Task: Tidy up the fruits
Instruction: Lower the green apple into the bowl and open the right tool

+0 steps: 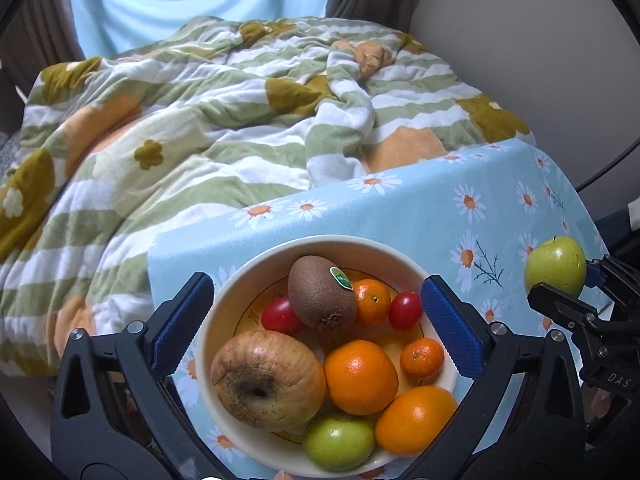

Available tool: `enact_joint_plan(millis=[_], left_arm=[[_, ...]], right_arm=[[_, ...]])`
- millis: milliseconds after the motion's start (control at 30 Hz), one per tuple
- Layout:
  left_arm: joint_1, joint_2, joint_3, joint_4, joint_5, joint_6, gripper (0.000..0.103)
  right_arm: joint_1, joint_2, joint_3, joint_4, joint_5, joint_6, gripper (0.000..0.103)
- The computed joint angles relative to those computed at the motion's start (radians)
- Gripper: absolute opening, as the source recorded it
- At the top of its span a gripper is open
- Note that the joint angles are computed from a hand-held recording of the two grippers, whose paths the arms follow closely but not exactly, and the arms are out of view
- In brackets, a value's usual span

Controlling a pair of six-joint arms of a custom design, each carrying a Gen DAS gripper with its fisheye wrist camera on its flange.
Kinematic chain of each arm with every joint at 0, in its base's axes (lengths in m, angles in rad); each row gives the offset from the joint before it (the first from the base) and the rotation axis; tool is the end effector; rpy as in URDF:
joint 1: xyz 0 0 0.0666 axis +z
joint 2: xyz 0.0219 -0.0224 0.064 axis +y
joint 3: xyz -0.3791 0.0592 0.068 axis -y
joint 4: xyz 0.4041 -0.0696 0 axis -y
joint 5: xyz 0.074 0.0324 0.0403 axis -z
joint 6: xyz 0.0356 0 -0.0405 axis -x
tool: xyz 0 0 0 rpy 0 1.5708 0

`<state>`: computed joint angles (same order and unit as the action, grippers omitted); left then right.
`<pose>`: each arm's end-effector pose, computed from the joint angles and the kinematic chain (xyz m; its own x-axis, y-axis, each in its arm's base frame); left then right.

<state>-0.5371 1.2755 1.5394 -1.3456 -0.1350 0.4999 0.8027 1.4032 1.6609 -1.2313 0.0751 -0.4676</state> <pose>0.3613 -0.2100 0.5219 -0.8826 -0.0272 -0.4693 0.0337 0.9921 -0.1209 0.3342 0.3416 0.5281 -0.8229 -0.2049 -0.5299 -0.3551 0.9136 0.1981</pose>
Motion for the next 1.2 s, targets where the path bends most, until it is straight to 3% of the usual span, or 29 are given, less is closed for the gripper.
enact_joint_plan(millis=[200,467,833,1200], left_arm=[[-0.026,-0.042,-0.015,-0.037,-0.038,0.083,0.103],[-0.080,-0.121,-0.055,-0.097,-0.107,0.251,0.103],[-0.193,-0.172,-0.093,-0.188,-0.182,0.447,0.103],[-0.249,-0.213,-0.163,-0.207,-0.180,0.518,0.103]], right_arm=[[-0.014,0.013,0.031,0.003,-0.025,0.065,0.051],[-0.012,0.061,0.082,0.003,-0.111,0.180,0.051],[0.015,0.142,0.137,-0.007,-0.214,0.305,0.051],[0.023,0.179,0.112,0.002,-0.271,0.274,0.051]])
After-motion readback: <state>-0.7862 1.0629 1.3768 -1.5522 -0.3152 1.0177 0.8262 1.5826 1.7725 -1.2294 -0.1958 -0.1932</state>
